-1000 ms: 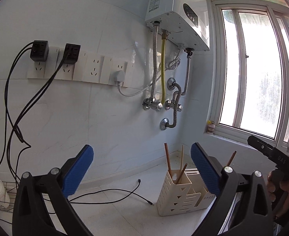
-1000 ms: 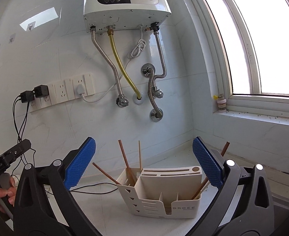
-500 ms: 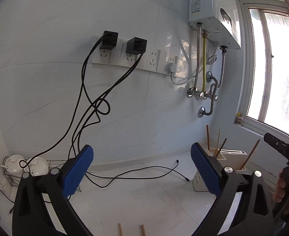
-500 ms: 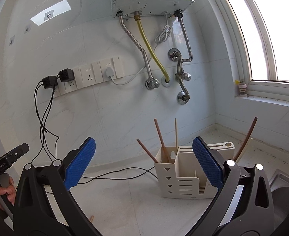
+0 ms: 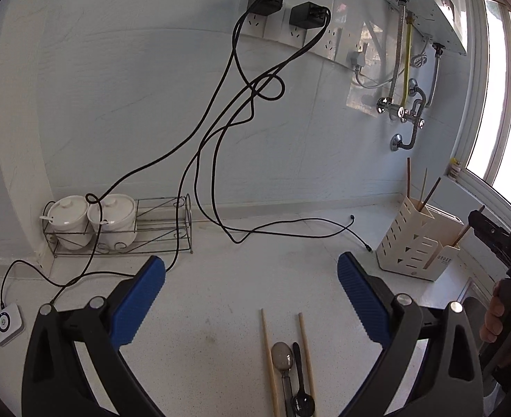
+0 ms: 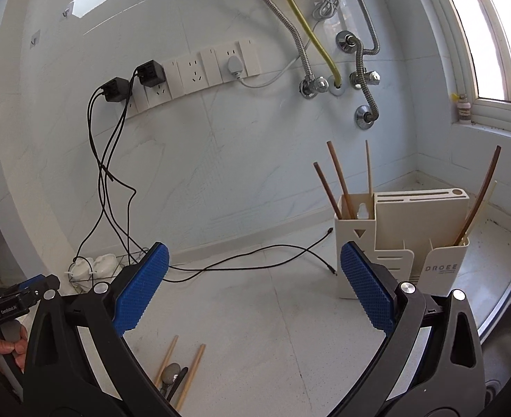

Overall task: Organize utensils
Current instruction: 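Move both open tools back from the holder toward the remaining chopsticks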

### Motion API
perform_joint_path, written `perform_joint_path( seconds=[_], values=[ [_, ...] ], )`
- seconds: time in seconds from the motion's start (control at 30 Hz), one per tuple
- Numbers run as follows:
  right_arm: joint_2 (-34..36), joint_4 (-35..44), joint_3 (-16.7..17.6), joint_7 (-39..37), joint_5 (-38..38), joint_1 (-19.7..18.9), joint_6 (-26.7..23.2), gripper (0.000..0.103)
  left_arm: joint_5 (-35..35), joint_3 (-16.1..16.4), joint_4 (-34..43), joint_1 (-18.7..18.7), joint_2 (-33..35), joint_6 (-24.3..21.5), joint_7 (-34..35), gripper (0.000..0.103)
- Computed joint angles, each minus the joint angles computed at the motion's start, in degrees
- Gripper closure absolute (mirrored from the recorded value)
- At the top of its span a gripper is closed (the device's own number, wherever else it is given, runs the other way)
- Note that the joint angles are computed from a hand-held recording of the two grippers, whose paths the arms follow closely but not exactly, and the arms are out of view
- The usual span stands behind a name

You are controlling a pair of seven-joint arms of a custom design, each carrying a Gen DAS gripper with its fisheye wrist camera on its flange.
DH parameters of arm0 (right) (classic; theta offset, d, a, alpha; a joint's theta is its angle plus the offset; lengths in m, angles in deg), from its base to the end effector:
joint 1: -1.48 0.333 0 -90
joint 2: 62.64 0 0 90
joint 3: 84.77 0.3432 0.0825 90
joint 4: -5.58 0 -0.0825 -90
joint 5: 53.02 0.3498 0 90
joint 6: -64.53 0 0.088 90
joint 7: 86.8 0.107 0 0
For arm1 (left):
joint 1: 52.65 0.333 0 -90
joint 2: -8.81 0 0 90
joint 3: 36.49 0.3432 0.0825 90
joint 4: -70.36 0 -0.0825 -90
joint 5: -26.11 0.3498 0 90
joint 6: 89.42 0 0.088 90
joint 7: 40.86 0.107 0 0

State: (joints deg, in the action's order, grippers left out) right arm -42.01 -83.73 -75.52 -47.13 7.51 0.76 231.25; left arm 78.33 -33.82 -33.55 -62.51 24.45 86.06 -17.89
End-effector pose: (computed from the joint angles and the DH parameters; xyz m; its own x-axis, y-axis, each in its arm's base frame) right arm 0.6839 0.0282 0.5688 0.2339 -0.9279 -0.2902 -0.4916 0.1446 -0.8587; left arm 0.6263 -0.1457 0.5261 0.0641 -0.9828 0.1730 -0.5301 -0.1804 -0.8285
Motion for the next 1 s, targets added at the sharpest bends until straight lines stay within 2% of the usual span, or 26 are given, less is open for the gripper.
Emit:
perform_joint_path(
  seconds=[0.1,0.3,0.43,0.5,0.57,0.63,0.77,0.9,1.0],
  values=[
    [0.05,-1.54,-0.79,2.43,-2.61,1.14,-1.04,0.008,-7.06,-4.32,-2.46,3.15,-0.28,-0.36,7.05,0.005],
    [0.25,-4.15,-2.1,8.39,-7.92,2.82,-2.96,0.009,-20.45,-10.03,-5.6,6.28,-0.02,-3.51,20.78,0.005],
    [1.04,-4.26,-3.71,14.67,-13.95,4.25,-6.15,0.008,-30.9,-14.18,-5.21,8.61,1.22,-9.22,31.2,0.005],
    [1.54,-3.9,-4.71,18.09,-17.75,5.18,-7.78,0.009,-39.29,-18.02,-3.49,11.36,2.81,-14.59,38.44,0.005],
    [2.35,-2.99,-5.67,21.2,-22.07,6.03,-10.3,0.009,-44.26,-18.83,-1.63,11.82,4.32,-19.24,41.45,0.005],
    [2.91,-2.29,-5.09,21.55,-23.79,5.65,-12.6,0.009,-46.86,-18.38,-0.2,11.25,5.52,-22.62,43.43,0.005],
    [3.93,-1.1,-4.69,22.08,-26.13,5.5,-16.03,0.009,-47.61,-15.93,1.5,8.58,6.93,-26.15,45.41,0.005],
    [6.13,2.19,-5.76,26.6,-29.25,6.11,-21.44,0.009,-47.52,-14.53,5.31,6.83,9.36,-31.52,46.31,0.005],
    [8.12,5.17,-6.02,29.36,-30.93,6.0,-25.96,0.016,-46.17,-13.5,8.66,5.66,11.47,-35.14,46.4,0.005]
  ],
)
